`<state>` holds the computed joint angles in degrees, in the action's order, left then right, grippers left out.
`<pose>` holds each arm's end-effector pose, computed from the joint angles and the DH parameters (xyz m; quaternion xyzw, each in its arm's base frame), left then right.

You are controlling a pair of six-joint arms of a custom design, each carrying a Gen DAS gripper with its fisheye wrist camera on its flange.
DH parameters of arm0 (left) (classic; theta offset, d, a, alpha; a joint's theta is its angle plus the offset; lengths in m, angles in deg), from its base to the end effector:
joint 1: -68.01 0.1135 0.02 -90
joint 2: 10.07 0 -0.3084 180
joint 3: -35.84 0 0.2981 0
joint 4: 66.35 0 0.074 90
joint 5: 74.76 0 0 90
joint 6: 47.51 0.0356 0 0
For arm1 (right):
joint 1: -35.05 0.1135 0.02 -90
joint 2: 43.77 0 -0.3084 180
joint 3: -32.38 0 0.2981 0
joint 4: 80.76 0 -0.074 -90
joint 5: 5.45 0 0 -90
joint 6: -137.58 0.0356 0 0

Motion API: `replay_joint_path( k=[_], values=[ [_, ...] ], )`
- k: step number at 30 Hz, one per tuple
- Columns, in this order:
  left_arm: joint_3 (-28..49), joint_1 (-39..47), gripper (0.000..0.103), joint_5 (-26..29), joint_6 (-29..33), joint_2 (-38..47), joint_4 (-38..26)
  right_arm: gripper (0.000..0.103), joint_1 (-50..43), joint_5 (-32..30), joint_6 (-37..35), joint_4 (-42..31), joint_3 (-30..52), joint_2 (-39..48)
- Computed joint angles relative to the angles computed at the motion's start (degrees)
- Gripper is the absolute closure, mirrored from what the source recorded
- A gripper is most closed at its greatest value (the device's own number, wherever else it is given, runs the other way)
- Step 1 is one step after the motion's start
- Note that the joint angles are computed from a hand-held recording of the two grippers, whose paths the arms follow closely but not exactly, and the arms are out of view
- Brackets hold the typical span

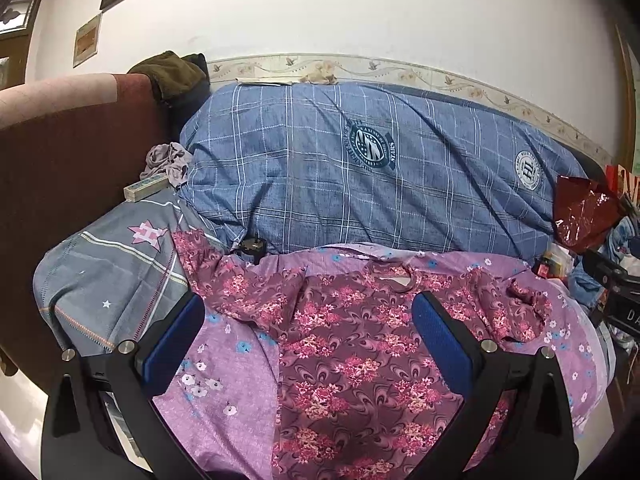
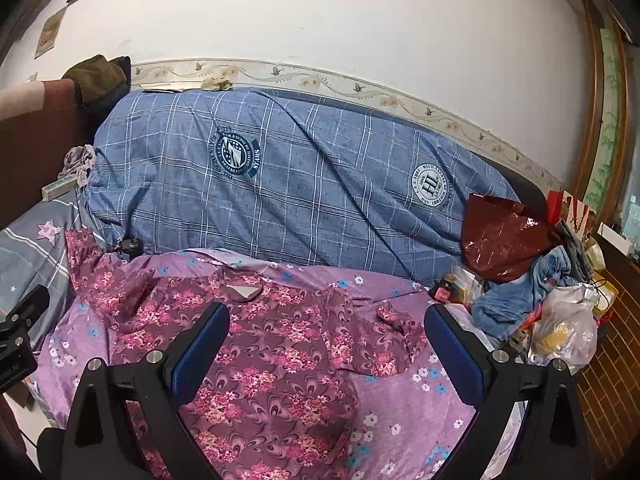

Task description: Fold small clothes

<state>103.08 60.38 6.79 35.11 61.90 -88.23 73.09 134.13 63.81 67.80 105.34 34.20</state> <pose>0.3171 -0.0372 0.3333 -0.0369 0.8486 -0.0063 0.5277 0.2772 0.1825 0.3314 0.0321 0.8316 -0.1466 0.5347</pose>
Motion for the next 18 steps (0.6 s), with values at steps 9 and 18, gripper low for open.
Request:
replay_joint_path(
  k=[9,18],
  values=[
    [-0.73,0.99,0.000,0.76,-0.02,-1.75,0.02,0.004,1.05,1.10,0.17,-1.51,0.83,-0.81],
    [0.62,-0.17,0.000,-0.30,0.60,-0.24,-0.54,0.004,0.32,0.16,0.40,-2.14,1.37,-0.41]
  ],
)
